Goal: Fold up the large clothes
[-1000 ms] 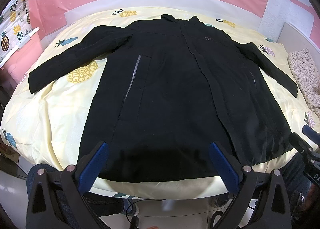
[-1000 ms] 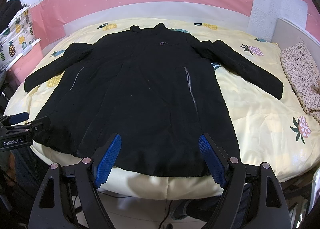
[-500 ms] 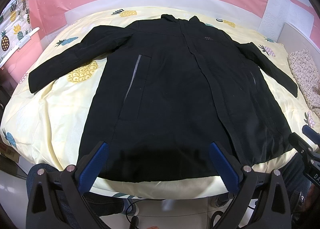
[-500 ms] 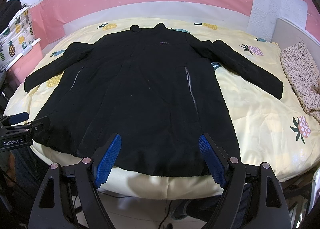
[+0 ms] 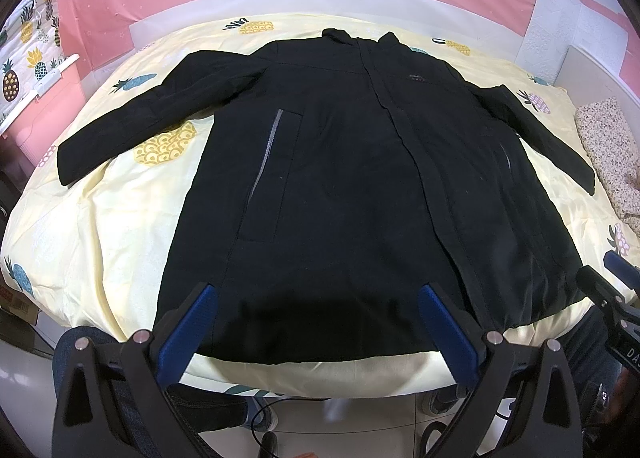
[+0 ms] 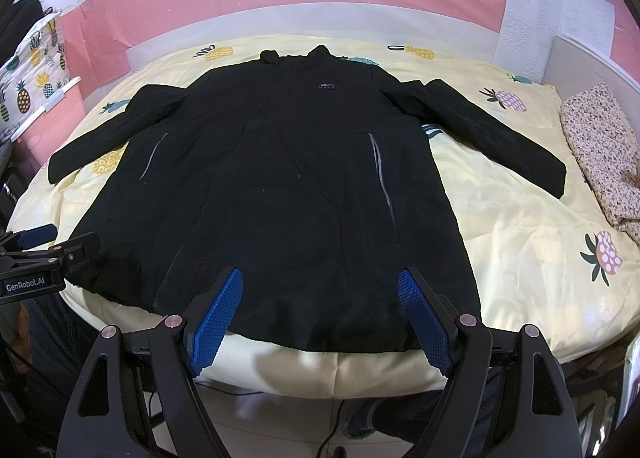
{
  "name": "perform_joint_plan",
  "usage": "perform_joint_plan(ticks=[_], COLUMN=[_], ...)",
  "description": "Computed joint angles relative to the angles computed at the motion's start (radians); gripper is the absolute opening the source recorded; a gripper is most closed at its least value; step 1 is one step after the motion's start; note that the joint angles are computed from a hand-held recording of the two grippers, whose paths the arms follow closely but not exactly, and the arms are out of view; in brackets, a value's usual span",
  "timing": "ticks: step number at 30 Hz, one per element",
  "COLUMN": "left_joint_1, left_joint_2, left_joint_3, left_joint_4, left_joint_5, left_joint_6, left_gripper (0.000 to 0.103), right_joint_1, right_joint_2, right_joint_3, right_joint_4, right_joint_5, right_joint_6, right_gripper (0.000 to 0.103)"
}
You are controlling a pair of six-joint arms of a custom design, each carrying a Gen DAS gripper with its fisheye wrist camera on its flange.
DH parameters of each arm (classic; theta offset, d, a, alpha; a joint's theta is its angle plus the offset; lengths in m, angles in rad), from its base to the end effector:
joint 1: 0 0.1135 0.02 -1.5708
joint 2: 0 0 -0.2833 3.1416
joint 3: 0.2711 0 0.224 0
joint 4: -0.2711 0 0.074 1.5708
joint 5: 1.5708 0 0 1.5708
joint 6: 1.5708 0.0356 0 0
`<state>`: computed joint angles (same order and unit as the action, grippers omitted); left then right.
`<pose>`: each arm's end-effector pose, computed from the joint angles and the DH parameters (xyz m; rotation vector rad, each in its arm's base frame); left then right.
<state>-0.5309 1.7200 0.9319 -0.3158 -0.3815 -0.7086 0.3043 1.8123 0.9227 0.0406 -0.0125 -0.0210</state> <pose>0.2697 -0.1430 0.1874 -0.3423 2.5253 0.0485 0.3268 0.1031 0.1764 -0.3983 2.3919 0.1442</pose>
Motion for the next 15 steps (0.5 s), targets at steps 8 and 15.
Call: perform_joint_plan(ticks=[8,15], left_joint_1=[0.001,0.001], left_joint_2=[-0.001,-0.001], left_joint_3=[-0.003,-0.003], left_joint_4=[0.004,0.004], left_joint_5=[0.000,0.000], left_joint_6=[0.002,0.002], left_gripper=[0.102,0.102], right_joint_1=[-0.002,0.000], right_joint_2=[0.000,-0.001], right_joint_3=[-0.001,-0.002], right_joint_4=[0.001,0.001], right_joint_5=[-0.001,0.000], right_joint_6=[-0.002,-0.001], right_gripper=[0.080,0.080])
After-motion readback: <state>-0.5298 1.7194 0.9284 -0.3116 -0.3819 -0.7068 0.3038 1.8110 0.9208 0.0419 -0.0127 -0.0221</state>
